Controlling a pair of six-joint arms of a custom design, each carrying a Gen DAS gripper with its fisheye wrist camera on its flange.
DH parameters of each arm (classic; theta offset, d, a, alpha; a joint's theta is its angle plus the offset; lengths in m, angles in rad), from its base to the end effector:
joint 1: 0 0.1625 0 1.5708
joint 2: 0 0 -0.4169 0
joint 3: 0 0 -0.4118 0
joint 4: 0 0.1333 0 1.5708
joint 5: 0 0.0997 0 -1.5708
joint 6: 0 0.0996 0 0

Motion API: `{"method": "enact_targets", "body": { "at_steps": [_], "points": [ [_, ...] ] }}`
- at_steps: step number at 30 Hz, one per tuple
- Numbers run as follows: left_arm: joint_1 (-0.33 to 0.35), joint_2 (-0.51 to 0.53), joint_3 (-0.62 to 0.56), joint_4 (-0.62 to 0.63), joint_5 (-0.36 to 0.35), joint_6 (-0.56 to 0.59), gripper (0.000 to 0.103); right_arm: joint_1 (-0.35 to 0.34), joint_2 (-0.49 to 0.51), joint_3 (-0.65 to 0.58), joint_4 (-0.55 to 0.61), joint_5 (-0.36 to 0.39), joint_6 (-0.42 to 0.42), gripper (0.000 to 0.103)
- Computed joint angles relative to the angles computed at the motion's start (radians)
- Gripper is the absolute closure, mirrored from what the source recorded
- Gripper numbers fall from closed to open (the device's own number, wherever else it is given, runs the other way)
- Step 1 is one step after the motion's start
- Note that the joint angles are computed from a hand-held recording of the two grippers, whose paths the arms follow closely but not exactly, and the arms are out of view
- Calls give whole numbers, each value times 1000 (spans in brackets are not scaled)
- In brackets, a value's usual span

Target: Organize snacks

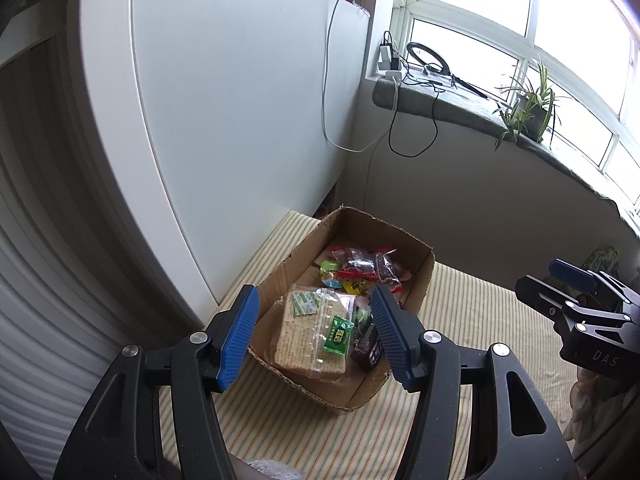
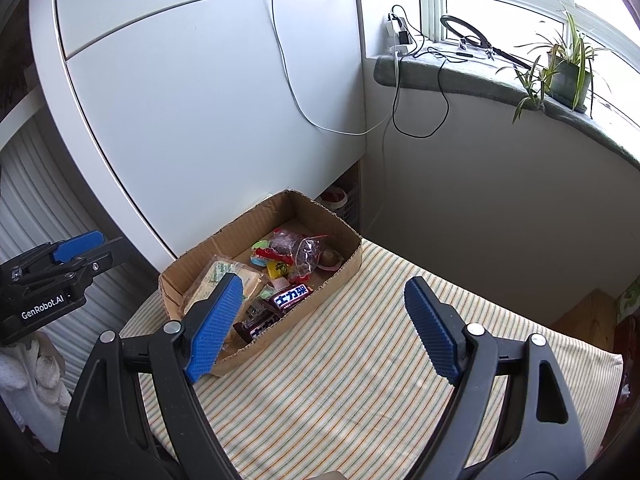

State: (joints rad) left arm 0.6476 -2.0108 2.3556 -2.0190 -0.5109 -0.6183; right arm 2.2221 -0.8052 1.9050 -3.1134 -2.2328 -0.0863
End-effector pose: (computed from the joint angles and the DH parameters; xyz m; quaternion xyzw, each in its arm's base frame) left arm -0.1177 -0.3651 0.3623 0.1050 0.8557 -0.3837 0.3311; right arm 0.4208 -0.4331 0.0678 0.2660 -0.8863 0.2878 0.2466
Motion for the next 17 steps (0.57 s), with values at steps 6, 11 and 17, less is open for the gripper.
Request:
{"method": "enact_targets", "body": {
  "at_steps": [6,11,17],
  "points": [
    [0,-1,-1,0,-1,2,45,1,2,-1,0,-3,4,17],
    [-1,-1,-2,8,-1,-3,45,0,-3,6,3,-3,8,17],
    [0,0,4,-2,2,9,45,-12,-17,23,5,-2,19,17]
  ]
}}
